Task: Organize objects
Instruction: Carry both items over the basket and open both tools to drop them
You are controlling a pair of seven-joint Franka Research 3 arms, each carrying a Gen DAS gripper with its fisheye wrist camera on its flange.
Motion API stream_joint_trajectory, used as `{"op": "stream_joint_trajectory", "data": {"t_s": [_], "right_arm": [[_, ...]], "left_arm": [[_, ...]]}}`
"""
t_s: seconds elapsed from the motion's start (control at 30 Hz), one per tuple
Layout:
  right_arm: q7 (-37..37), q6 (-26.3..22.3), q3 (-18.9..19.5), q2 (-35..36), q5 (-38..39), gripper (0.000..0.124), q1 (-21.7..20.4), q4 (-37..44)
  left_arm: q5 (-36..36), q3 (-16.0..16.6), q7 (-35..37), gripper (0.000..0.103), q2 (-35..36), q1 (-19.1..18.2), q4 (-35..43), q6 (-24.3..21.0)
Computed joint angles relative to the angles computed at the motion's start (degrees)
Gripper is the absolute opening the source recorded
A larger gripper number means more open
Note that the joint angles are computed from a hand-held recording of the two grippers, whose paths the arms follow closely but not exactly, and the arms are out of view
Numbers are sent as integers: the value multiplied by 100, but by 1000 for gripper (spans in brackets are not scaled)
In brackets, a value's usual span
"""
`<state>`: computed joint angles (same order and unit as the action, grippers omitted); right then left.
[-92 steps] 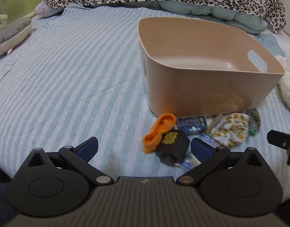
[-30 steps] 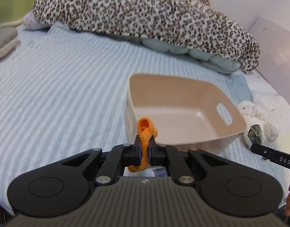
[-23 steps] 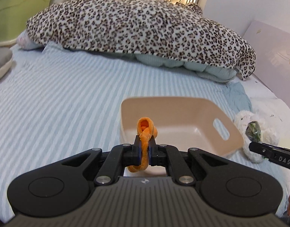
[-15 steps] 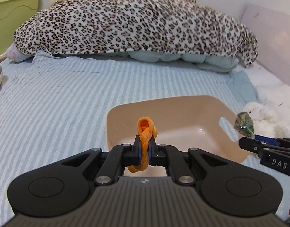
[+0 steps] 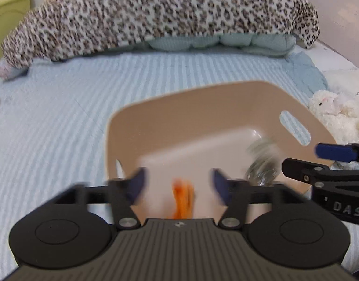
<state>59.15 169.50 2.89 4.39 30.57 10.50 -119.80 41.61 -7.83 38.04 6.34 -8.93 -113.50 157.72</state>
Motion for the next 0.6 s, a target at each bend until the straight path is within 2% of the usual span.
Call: {"op": "stream_joint_trajectory", "data": {"t_s": [0.07,0.2,0.27,0.43,0.6], "right_arm": [[-217,128,27,-175,223,84,-22,-149],[-200,225,-64,-470,243,103,7,-420],[-213,159,-112,-611,301,103,25,-549],[-50,-81,-210,-864,98,103,36,-857],[266,-311,-205,-983,-381,103,5,-1098]], "left_arm": [[262,30,-215,86,-197,-16,-137,42],[-263,-79,161,88,-544,80,-358,-93],[-505,-117,297,89,-726,122,-515,-144],[-535,-216,273,90,-1191,225,-973,-278],[-970,-237,297,90,-1586,284,-1425,-313]]}}
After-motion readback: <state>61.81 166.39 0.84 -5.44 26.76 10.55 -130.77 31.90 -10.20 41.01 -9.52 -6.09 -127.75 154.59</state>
